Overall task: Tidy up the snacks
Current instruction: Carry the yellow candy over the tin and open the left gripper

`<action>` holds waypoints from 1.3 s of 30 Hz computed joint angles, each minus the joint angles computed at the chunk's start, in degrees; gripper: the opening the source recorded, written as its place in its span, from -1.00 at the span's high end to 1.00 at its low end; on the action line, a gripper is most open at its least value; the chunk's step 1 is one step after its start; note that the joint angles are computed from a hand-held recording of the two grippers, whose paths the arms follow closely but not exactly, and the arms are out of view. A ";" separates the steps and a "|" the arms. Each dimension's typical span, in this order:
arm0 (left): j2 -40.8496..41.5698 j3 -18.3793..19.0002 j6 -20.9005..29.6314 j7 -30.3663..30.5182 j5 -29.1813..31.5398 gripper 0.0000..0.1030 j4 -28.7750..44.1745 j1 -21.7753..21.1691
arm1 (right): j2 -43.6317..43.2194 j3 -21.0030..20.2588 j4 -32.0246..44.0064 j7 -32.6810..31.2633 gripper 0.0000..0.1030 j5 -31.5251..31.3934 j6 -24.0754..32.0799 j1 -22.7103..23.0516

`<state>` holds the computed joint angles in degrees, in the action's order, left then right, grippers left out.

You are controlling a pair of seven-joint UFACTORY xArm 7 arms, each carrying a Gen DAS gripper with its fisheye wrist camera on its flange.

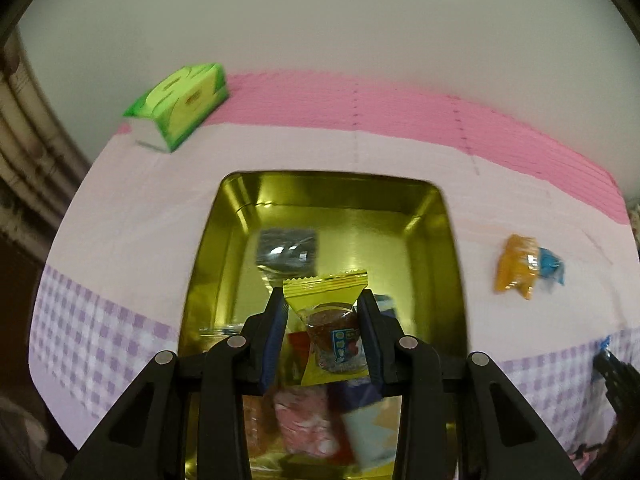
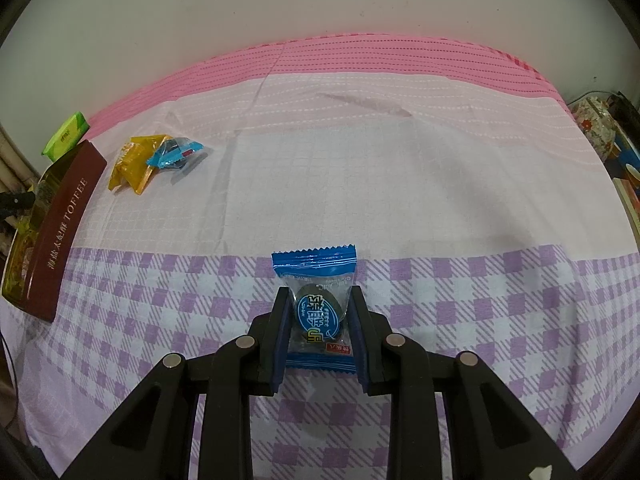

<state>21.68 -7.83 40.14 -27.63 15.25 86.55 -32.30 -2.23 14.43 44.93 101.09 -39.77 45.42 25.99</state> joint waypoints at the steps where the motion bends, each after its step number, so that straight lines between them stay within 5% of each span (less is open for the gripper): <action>1: 0.40 0.17 0.39 -0.07 -0.04 0.29 0.30 0.13 | 0.07 0.02 0.08 0.21 0.49 -0.05 0.02 0.01; 32: 8.00 1.80 4.88 1.24 -1.62 0.27 9.13 0.27 | 3.29 -0.93 3.87 -1.46 0.48 1.93 4.75 1.32; 39: 7.38 2.26 5.10 0.55 -1.08 0.00 8.51 0.23 | 4.46 -1.19 5.89 -2.14 0.48 3.72 9.48 2.37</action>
<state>29.06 -5.57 45.23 -27.08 14.17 95.05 -32.06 2.23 13.25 50.82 98.95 -36.05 54.90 28.36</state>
